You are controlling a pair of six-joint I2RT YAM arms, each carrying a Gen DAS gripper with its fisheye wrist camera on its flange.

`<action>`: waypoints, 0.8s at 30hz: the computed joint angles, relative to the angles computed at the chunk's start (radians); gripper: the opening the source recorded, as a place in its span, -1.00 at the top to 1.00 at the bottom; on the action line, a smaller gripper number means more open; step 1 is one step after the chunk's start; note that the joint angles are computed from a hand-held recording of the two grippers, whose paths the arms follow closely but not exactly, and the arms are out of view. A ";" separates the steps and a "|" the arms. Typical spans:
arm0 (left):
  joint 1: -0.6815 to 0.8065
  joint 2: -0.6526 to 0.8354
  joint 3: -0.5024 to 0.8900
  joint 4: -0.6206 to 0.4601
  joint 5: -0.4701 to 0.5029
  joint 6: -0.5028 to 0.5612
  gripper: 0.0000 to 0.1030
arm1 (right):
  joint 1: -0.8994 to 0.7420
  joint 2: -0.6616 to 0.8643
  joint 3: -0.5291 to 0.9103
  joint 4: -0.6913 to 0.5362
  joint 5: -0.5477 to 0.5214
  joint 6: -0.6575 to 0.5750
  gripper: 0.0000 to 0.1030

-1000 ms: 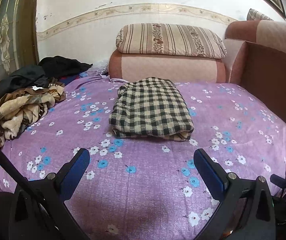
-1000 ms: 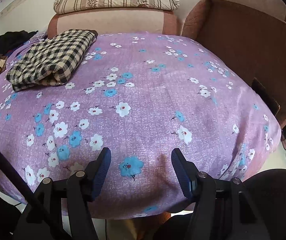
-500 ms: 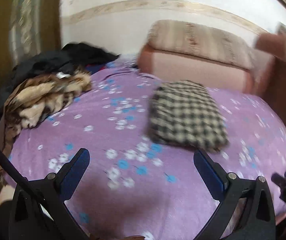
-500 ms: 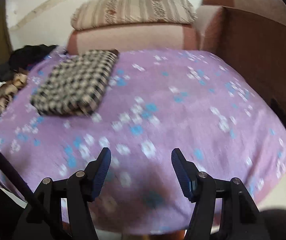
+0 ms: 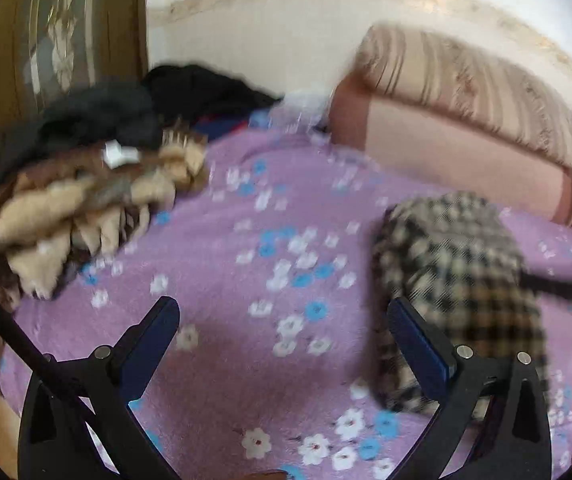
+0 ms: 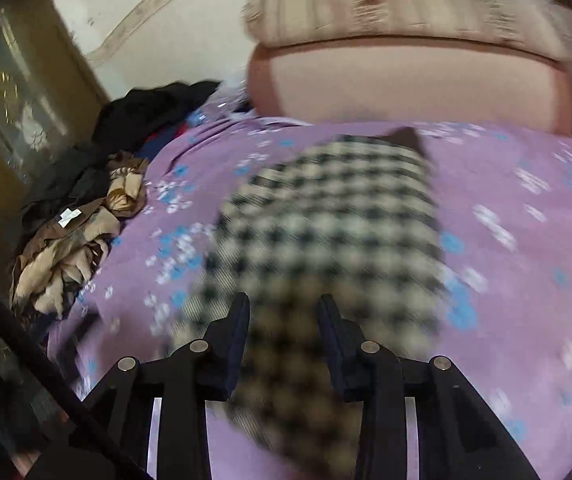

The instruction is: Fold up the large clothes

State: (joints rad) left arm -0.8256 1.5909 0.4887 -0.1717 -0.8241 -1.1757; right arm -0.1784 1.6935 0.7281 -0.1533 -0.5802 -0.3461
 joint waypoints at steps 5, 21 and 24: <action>0.083 0.005 -0.057 0.178 0.112 0.108 -1.00 | 0.326 0.327 0.266 0.068 0.228 0.195 0.24; 0.079 -0.035 -0.058 0.156 0.050 0.141 -1.00 | 0.135 0.172 0.121 0.133 0.206 0.060 -0.19; 0.022 0.017 -0.019 0.120 0.025 0.093 -1.00 | -0.114 0.072 -0.008 0.072 0.111 -0.130 -0.23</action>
